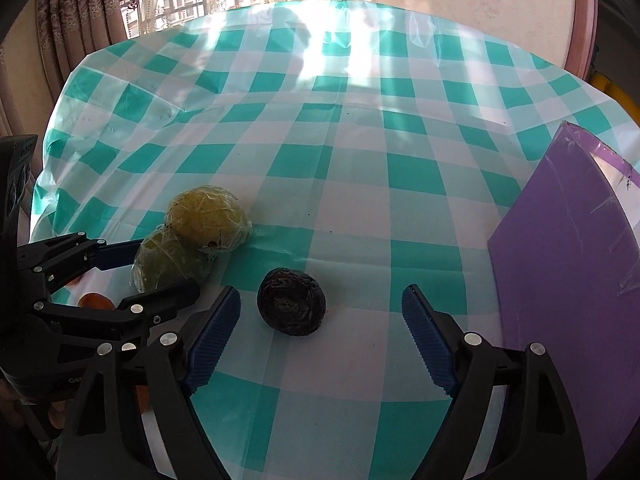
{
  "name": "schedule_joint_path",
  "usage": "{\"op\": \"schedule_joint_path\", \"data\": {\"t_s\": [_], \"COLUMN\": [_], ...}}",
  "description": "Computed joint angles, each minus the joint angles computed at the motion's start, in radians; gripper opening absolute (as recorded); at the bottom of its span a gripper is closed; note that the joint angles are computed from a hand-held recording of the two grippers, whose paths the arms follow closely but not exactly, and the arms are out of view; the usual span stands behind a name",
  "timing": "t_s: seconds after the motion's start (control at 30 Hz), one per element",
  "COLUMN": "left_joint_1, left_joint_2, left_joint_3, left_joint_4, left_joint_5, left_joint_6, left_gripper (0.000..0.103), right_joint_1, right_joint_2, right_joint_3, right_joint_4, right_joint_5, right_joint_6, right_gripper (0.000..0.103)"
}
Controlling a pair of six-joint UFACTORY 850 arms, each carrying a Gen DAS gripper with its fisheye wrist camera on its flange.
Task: Organize fruits
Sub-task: 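Close the right tool on a dark round dried fruit while the left approaches the wrapped yellow fruit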
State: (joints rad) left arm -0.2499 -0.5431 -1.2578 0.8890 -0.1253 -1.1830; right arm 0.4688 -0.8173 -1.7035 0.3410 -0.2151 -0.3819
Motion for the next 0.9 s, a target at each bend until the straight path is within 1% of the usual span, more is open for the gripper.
{"op": "schedule_joint_path", "data": {"t_s": [0.07,0.13,0.17,0.23,0.27,0.3,0.33,0.4,0.43,0.47,0.5,0.53,0.6,0.67,0.73,0.8,0.87,0.9], "left_joint_1": [-0.001,-0.003,-0.003,-0.005,-0.007,-0.010,-0.012,-0.010,-0.010,-0.006,-0.002,-0.001,0.001,0.005,0.000,-0.007,-0.019,-0.022], "left_joint_2": [-0.001,-0.001,-0.001,-0.003,-0.004,-0.002,0.003,0.012,0.016,0.022,0.028,0.033,0.040,0.042,0.032,0.013,-0.006,-0.014], "left_joint_3": [-0.001,0.000,0.000,-0.003,-0.004,-0.003,0.003,0.009,0.011,0.015,0.019,0.022,0.023,0.016,-0.009,-0.047,-0.086,-0.104], "left_joint_4": [0.007,0.034,0.026,-0.001,-0.021,0.001,0.044,0.035,0.062,0.070,0.059,0.076,0.097,0.088,0.006,-0.098,-0.105,-0.133], "left_joint_5": [-0.005,-0.011,-0.010,-0.016,-0.018,-0.023,-0.020,-0.014,-0.019,-0.014,-0.009,-0.011,-0.017,-0.005,-0.023,-0.054,-0.098,-0.109], "left_joint_6": [-0.001,-0.022,-0.014,0.025,0.048,0.032,-0.006,0.004,-0.021,-0.038,-0.032,-0.047,-0.071,-0.069,0.022,0.145,0.175,0.211], "left_gripper": [0.062,0.062,0.062,0.064,0.077,0.083,0.083,0.083,0.083,0.083,0.083,0.083,0.083,0.083,0.083,0.083,0.081,0.080], "right_joint_1": [-0.005,-0.012,-0.013,-0.007,-0.004,-0.004,-0.003,-0.001,-0.001,0.001,0.004,0.006,0.003,-0.001,-0.005,-0.010,-0.019,-0.022], "right_joint_2": [-0.010,-0.019,-0.025,-0.043,-0.054,-0.065,-0.073,-0.086,-0.092,-0.096,-0.092,-0.090,-0.084,-0.077,-0.066,-0.054,-0.041,-0.034], "right_joint_3": [-0.015,-0.033,-0.046,-0.072,-0.086,-0.102,-0.113,-0.129,-0.136,-0.140,-0.131,-0.124,-0.114,-0.099,-0.079,-0.058,-0.036,-0.023], "right_joint_4": [0.045,0.143,0.147,0.083,0.057,0.051,0.064,0.081,0.084,0.076,0.066,0.064,0.091,0.136,0.173,0.216,0.284,0.312], "right_joint_5": [-0.018,-0.044,-0.057,-0.068,-0.077,-0.088,-0.097,-0.110,-0.117,-0.120,-0.102,-0.093,-0.085,-0.076,-0.066,-0.059,-0.056,-0.051], "right_joint_6": [-0.031,-0.106,-0.109,-0.060,-0.037,-0.030,-0.041,-0.063,-0.066,-0.066,-0.067,-0.075,-0.102,-0.138,-0.163,-0.194,-0.243,-0.261], "right_gripper": [0.078,0.078,0.078,0.078,0.076,0.073,0.069,0.058,0.049,0.046,0.044,0.037,0.036,0.036,0.036,0.036,0.036,0.036]}}
